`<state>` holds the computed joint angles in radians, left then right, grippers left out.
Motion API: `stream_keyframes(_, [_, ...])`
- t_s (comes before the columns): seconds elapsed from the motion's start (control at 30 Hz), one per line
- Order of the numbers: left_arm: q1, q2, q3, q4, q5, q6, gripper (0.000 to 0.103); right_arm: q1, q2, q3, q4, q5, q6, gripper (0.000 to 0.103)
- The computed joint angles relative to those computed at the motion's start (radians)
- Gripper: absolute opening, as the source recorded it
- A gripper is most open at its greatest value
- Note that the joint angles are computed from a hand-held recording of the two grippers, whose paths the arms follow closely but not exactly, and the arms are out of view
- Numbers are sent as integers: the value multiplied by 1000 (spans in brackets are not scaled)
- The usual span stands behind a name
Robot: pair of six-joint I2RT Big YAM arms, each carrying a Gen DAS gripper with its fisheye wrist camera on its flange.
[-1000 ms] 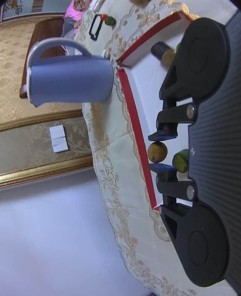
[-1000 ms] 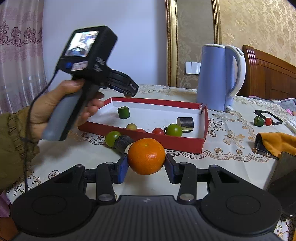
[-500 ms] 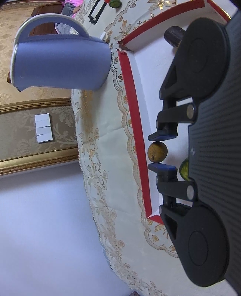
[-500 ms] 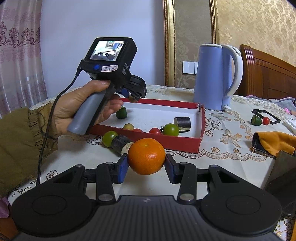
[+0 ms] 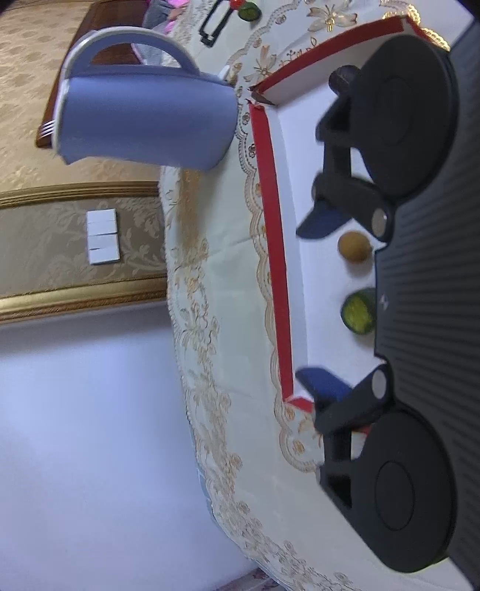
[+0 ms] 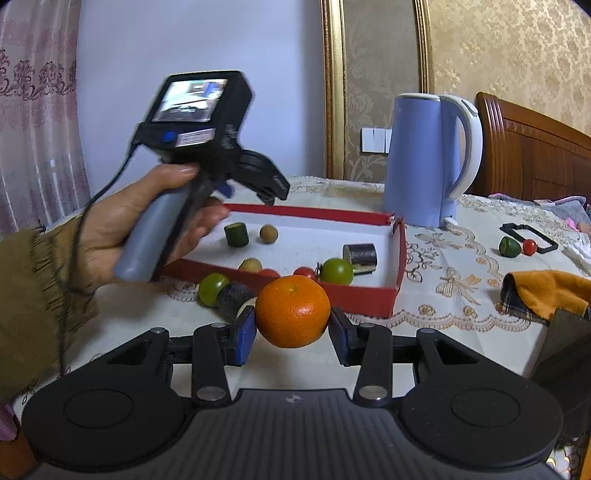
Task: Organize fruits
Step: 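Carry the mandarin over the box and open the right tool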
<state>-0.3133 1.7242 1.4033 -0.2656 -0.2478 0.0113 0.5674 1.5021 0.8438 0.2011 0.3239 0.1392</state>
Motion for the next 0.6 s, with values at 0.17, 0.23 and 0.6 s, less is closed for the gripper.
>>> stream_keyframes(0.17, [16,-74,-83,30,-15,0,90,-20,28,51,5,3,-33,42])
stream_keyframes(0.23, [27,-101,-110,34,-6,-14,94,-31,45,80,0,-1,-43,42])
stream_keyframes(0.6, [68,-233,-272,67,-18,-34,103,-97,171,270,-69,-16,-54,42])
